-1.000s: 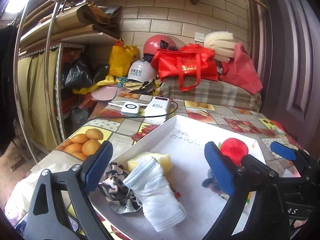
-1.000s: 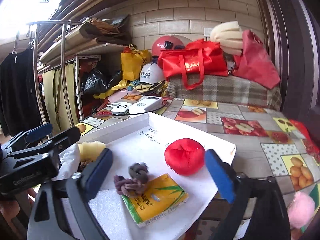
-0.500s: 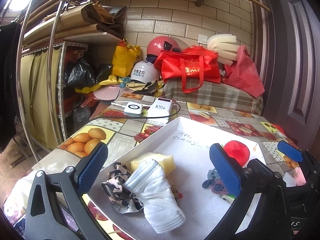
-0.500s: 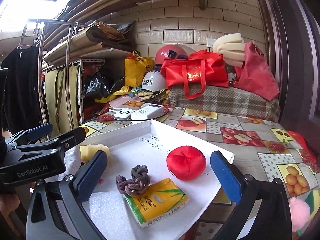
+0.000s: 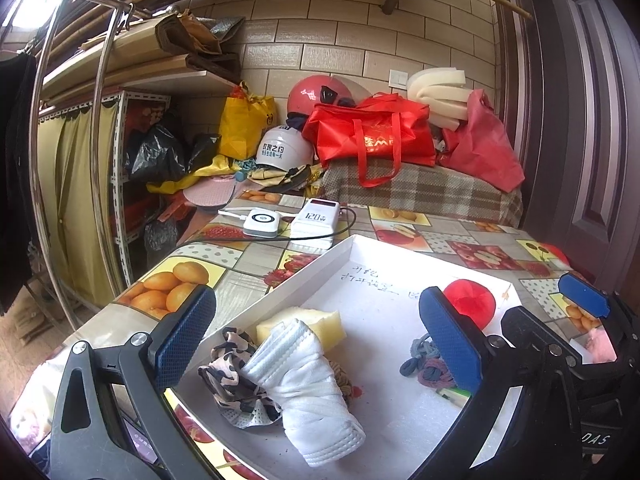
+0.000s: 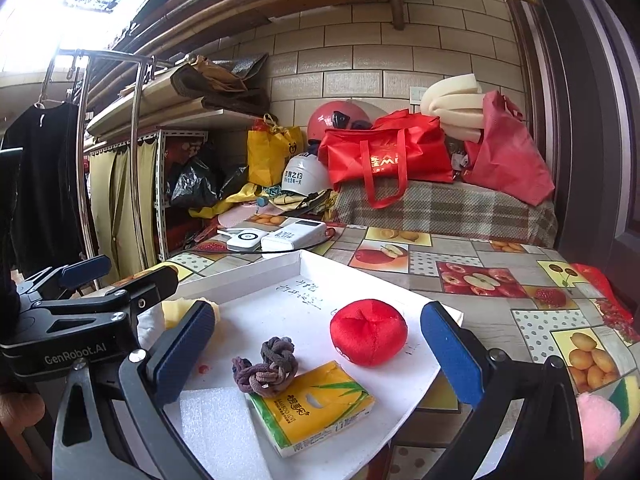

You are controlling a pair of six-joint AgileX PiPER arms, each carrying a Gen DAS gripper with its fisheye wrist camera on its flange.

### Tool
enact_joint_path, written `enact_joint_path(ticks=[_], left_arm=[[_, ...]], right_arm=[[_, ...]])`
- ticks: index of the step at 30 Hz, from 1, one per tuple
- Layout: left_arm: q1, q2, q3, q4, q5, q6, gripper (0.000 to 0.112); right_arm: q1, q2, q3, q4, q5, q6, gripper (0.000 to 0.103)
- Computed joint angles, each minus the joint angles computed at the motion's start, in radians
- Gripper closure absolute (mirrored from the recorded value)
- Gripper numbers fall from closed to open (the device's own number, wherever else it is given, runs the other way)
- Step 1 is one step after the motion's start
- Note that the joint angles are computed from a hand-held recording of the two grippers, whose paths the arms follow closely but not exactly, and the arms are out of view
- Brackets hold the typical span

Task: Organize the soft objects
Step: 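Move both tools back from the box toward the table items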

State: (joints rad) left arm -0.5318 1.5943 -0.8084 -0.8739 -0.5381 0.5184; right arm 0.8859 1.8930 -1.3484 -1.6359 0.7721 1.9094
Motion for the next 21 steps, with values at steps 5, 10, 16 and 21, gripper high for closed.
enact_joint_path(ticks=[5,10,16,21], left_arm=[[-0.003,-0.019,0.032,0.054,-0.024,-0.055,0.010],[-0.033,-0.033,0.042,-0.001,-0.025,0.006,0.010],[-0.073,-0.051,0.063,0.034,-0.018,0.016,0.010],[-0.122,-0.062,0.074,0.084,-0.002,0.029,0.010]], right_arm=[[0.008,-0.023,0.035,-0.017,0.002,0.032,0.000],[0.035,-0.049,0.066,0.024,-0.001,-0.031,0.000],[0.092,-0.133,0.190,0.007,0.014,0.001,0.000],[0.136,-0.272,0.357,0.038,0.065,0.042,0.000]])
